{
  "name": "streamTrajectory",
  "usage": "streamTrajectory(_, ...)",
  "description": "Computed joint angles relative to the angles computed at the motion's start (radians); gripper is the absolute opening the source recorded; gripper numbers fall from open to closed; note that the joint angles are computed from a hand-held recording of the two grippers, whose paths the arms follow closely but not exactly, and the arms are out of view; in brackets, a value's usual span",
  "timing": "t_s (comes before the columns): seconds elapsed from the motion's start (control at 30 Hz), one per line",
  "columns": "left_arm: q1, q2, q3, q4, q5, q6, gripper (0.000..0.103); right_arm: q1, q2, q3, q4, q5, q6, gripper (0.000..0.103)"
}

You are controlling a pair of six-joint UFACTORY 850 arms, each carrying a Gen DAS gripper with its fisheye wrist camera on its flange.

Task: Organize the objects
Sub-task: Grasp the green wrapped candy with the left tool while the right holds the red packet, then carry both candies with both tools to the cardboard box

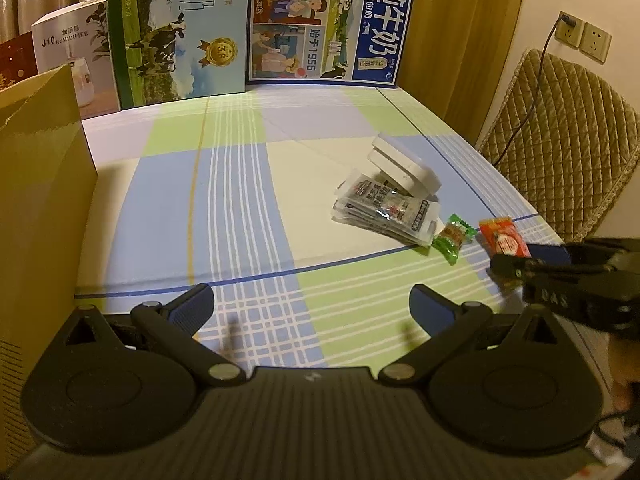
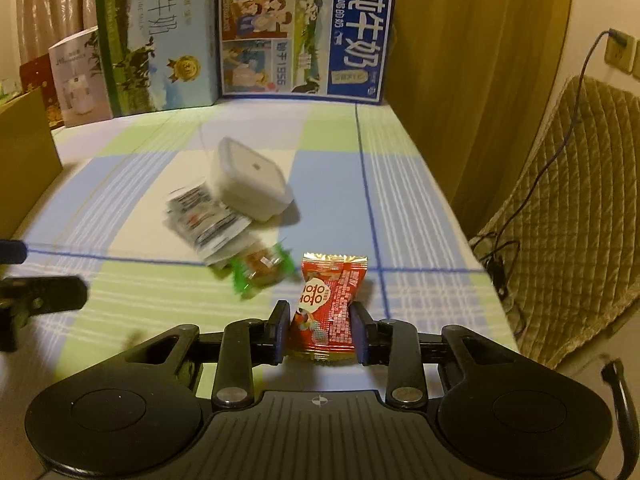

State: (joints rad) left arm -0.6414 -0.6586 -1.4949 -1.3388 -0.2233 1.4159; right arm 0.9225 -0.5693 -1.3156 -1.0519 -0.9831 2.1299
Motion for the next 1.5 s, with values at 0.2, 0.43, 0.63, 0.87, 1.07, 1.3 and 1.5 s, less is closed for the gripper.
streamTrajectory(0.2, 0.002, -0.001, 0.0, -0.01, -0.002, 0.012, 0.102, -0.024, 0.008, 0.025, -0.067, 0.111, -0.063, 0.029)
streamTrajectory(0.43, 0.01, -0.007, -0.011, 0.027, -0.028, -0.038, 0.102, -0.008, 0.029, 0.052, -0.242, 0.368, -0.055, 0.029)
streamTrajectory(0.63, 0.016, -0.02, -0.022, 0.07, -0.085, -0.058, 0.089, 0.009, 0.016, 0.029, -0.147, 0.279, -0.089, 0.029)
streamTrajectory(0.87, 0.011, -0.044, -0.034, 0.102, -0.102, 0.063, 0.064, 0.008, 0.051, 0.067, -0.11, 0.244, -0.036, 0.029)
streamTrajectory(1.07, 0.01, -0.051, -0.035, 0.101, -0.101, 0.107, 0.043, 0.007, 0.052, 0.066, -0.104, 0.245, -0.032, 0.029)
streamTrajectory(1.3, 0.007, -0.05, -0.038, 0.126, -0.125, 0.109, 0.02, 0.006, 0.054, 0.067, -0.101, 0.246, -0.023, 0.029)
streamTrajectory(1.5, 0.004, -0.049, -0.046, 0.196, -0.129, 0.012, 0.018, 0.005, 0.053, 0.064, -0.098, 0.244, 0.005, 0.029)
